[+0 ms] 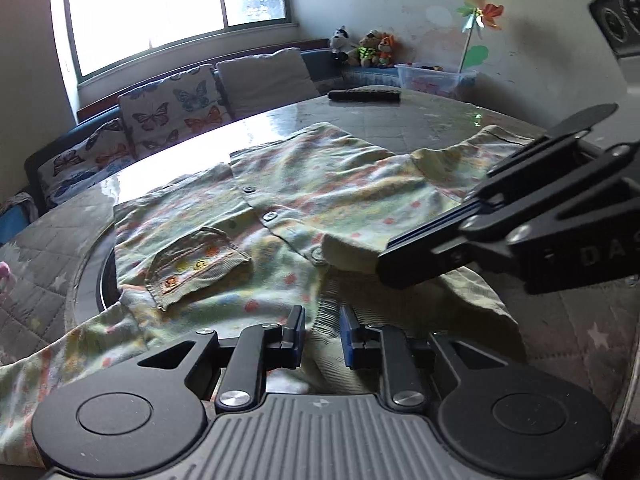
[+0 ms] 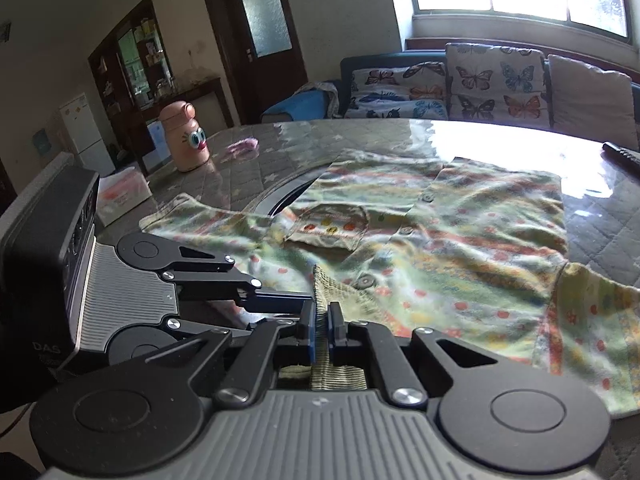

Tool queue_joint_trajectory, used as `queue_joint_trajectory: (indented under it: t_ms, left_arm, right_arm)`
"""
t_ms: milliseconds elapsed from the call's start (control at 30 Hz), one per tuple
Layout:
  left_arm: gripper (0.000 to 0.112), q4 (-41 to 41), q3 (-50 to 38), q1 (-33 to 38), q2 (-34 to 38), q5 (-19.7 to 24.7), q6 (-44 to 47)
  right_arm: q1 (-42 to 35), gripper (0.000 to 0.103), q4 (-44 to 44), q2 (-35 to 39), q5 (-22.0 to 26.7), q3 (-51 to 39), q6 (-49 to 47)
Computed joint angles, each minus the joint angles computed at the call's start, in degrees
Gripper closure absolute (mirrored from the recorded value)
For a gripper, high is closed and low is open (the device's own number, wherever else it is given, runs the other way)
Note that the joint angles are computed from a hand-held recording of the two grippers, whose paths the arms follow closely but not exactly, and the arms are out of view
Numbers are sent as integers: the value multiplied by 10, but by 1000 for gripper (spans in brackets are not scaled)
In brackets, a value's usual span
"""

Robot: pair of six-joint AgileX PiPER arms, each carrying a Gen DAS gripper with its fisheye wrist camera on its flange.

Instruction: Fold clothes

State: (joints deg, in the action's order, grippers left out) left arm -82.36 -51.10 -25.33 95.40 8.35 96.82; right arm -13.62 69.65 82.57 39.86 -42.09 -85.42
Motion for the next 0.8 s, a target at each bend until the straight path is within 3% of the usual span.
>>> queue_joint_trajectory:
  t_ms: [200,400,533,600,800]
  left_arm:
    - [89,-15,28,21,-35,32,32]
    - [89,-7,49,54,-87,55,40]
    - [85,-1,35,59,-97,52,19]
    - [84,4,21,48,-88,39,4]
    - [84,-7,-40,6,-17,28,-22]
  right_arm:
    - [-30,94,28,8,51,-8,-10]
    - [6,93,42,32,-48,-6,-38]
    - [33,93,25,38,-94,13,-63]
    - [43,92,54,24,-116,40,-120]
    - [9,87,54,-3,-91,64,-128]
